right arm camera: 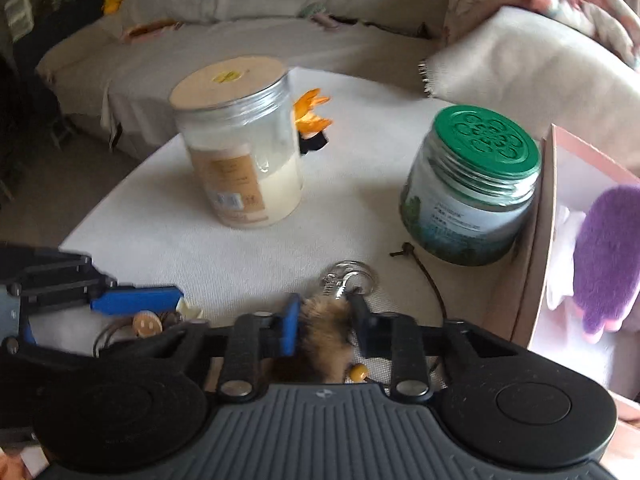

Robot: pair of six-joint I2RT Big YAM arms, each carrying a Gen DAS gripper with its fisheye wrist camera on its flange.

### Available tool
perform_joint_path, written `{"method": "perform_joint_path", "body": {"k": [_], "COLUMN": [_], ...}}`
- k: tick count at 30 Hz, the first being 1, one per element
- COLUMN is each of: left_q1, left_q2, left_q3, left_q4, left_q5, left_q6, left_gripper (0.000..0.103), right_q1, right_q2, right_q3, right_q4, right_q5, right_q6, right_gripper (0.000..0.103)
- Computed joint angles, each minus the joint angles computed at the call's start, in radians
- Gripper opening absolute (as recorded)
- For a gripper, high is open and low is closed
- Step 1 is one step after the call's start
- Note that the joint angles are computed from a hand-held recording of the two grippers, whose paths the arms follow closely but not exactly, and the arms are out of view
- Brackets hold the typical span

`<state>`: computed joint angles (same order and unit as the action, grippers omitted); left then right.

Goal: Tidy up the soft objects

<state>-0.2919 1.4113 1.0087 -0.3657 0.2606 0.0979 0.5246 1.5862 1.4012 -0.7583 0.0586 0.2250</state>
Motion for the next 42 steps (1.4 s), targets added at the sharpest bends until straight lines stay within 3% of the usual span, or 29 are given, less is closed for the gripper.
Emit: {"method": "perform_joint_path", "body": {"k": [8, 15, 17, 20, 23, 28, 35, 38, 41, 42], "left_q1": [0.004, 0.046, 0.067, 0.068, 0.053, -0.007, -0.129, -0.178, -0.207, -0.213], "left_q2": [-0.003, -0.083, -0.113, -0.119, -0.049, 0.105, 0.280, 0.366, 0.473, 0.492], "left_q3": [-0.009, 0.003, 0.042, 0.147, 0.307, 0.555, 0.756, 0.825, 0.905, 0.904], "left_q4": [0.021, 0.036, 0.029, 0.056, 0.067, 0.020, -0.066, -0.171, -0.333, -0.344], "left_q5": [0.009, 0.020, 0.040, -0.038, -0.100, -0.039, 0.145, 0.189, 0.253, 0.260], "left_q6": [-0.037, -0.070, -0.084, -0.041, -0.034, -0.112, -0.237, -0.250, -0.281, -0.298], "left_gripper": [0.034, 0.033, 0.033, 0.033, 0.033, 0.033, 0.034, 0.034, 0.034, 0.034], "right_q1": [0.009, -0.027, -0.044, -0.074, -0.113, -0.180, -0.274, -0.306, -0.339, -0.354], "right_q2": [-0.032, -0.109, -0.142, -0.188, -0.214, -0.265, -0.322, -0.340, -0.347, -0.355], "right_q3": [-0.013, -0.022, -0.008, 0.038, 0.100, 0.155, 0.171, 0.147, 0.118, 0.101], "right_q4": [-0.019, 0.061, 0.098, 0.143, 0.180, 0.217, 0.204, 0.209, 0.212, 0.210], "right_q5": [-0.008, -0.082, -0.087, -0.084, -0.068, 0.024, 0.082, 0.084, 0.056, 0.040], "right_q6": [-0.035, -0.001, -0.002, -0.023, -0.032, -0.073, -0.114, -0.117, -0.096, -0.090], "right_gripper": [0.017, 0.014, 0.014, 0.014, 0.014, 0.014, 0.014, 0.014, 0.014, 0.014]}}
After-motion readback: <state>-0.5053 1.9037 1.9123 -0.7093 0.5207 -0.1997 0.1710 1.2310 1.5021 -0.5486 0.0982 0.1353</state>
